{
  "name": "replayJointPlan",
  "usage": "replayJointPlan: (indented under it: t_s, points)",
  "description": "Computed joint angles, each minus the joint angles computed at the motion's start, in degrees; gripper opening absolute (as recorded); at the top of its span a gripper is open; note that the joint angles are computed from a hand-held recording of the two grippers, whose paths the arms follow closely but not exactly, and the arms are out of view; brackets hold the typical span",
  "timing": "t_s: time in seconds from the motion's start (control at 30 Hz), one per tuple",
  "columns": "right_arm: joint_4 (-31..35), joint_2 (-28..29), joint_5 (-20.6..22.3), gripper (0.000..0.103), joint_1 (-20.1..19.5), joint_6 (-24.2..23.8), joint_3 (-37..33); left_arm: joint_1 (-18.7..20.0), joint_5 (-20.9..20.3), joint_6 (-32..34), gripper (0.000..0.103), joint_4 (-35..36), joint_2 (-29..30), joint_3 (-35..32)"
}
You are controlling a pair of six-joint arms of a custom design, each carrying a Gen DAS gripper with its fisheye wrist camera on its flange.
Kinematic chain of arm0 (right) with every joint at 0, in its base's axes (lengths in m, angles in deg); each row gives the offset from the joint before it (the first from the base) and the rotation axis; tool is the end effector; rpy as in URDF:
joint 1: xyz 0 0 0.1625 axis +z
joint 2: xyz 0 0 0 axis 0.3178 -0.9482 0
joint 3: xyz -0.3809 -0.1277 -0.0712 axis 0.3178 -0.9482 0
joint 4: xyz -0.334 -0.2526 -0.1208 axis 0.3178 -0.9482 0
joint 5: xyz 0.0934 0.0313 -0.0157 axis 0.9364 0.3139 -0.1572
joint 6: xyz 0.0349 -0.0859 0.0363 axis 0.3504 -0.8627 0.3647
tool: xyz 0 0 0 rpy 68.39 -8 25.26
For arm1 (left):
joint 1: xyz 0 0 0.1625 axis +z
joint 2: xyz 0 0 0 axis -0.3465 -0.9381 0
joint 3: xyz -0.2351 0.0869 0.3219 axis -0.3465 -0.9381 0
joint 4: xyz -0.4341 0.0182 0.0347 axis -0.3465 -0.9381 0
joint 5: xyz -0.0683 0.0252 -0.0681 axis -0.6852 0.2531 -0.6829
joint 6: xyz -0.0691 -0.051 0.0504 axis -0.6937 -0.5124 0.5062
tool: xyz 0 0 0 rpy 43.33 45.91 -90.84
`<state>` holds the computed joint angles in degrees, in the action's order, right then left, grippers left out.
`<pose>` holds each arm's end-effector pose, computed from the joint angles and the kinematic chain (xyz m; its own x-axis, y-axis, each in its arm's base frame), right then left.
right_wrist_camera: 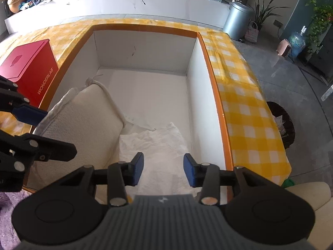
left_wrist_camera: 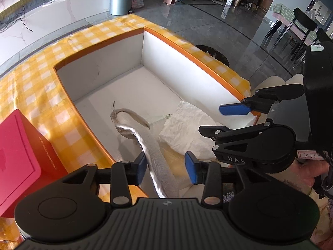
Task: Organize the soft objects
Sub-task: 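Open both tools over the orange box to drop the tissue and beige pad, then move both tools back over the remaining items on the table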
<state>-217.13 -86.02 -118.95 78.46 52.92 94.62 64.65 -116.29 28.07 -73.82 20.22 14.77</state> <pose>0.1279 -0.5797 0.3903 -0.6196 0.1168 0.7762 -0.3123 0.8706 -0.3803 -0.4558 -0.6746 0.0672 -0.5267 0.8008 -0.2851 0.8088 0.5753 0.1217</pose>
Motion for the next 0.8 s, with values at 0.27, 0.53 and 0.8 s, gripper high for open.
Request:
replayJointPlan:
  t_s: [0.27,0.53,0.8]
  points:
    - [-2.1,-1.4,-1.7,0.058,3.0,-0.8,0.8,-1.5,0.8,1.2,0.055,-6.5,-5.3,5.8]
    - [-12.0,-2.1,-3.5,0.064,6.6,-2.7,4.1,-2.6,3.4,4.6,0.055,-17.8,-13.6,16.4]
    - [-24.0,-2.1,2.0,0.064,9.6,0.3,9.6,-3.1,9.2,6.7,0.055,-31.3,-21.8,28.4]
